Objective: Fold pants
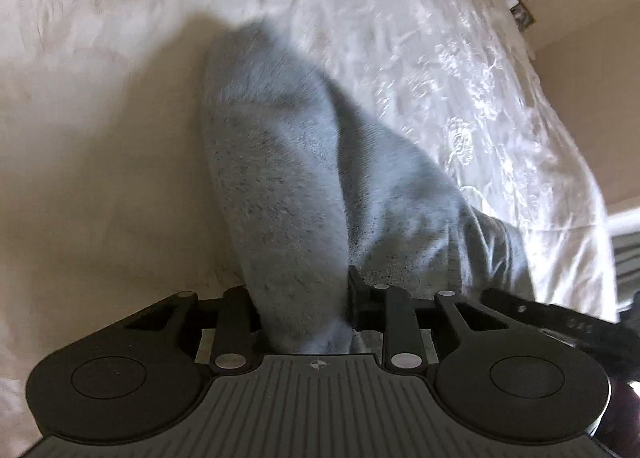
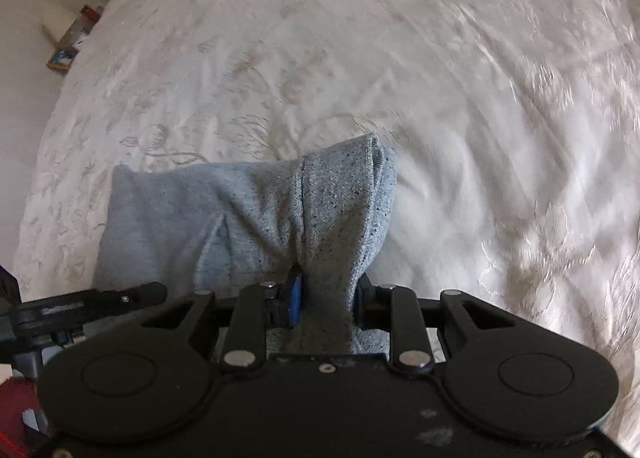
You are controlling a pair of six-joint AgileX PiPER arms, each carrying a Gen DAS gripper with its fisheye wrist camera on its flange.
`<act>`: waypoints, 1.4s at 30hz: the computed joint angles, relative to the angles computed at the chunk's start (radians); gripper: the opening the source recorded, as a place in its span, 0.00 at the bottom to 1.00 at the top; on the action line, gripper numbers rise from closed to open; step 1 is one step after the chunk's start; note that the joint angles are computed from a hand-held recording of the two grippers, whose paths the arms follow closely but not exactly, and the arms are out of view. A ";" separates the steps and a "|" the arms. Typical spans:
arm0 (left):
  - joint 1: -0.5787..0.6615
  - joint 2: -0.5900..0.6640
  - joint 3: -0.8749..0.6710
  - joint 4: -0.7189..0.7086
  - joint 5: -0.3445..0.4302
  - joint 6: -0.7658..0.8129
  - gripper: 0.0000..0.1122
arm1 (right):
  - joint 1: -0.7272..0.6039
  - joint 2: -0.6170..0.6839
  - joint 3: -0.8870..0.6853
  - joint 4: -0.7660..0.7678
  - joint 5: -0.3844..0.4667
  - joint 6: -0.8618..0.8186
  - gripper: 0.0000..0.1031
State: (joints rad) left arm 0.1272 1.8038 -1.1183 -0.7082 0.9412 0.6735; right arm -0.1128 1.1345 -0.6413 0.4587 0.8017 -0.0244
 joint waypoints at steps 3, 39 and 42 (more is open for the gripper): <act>0.027 -0.111 0.025 0.024 0.007 0.006 0.19 | 0.027 -0.086 -0.062 -0.045 0.084 0.000 0.22; 0.032 -0.041 -0.043 0.443 -0.410 -0.406 0.39 | 0.531 0.490 -0.511 -0.318 -0.179 0.212 0.13; 0.058 -0.153 0.002 0.355 -0.395 -0.328 0.40 | 0.539 0.391 -0.498 -0.336 -0.156 0.236 0.16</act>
State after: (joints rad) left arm 0.1853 1.6505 -1.1159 -0.3527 0.5459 0.3459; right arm 0.4266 1.5253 -1.1390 0.1225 0.6460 0.2119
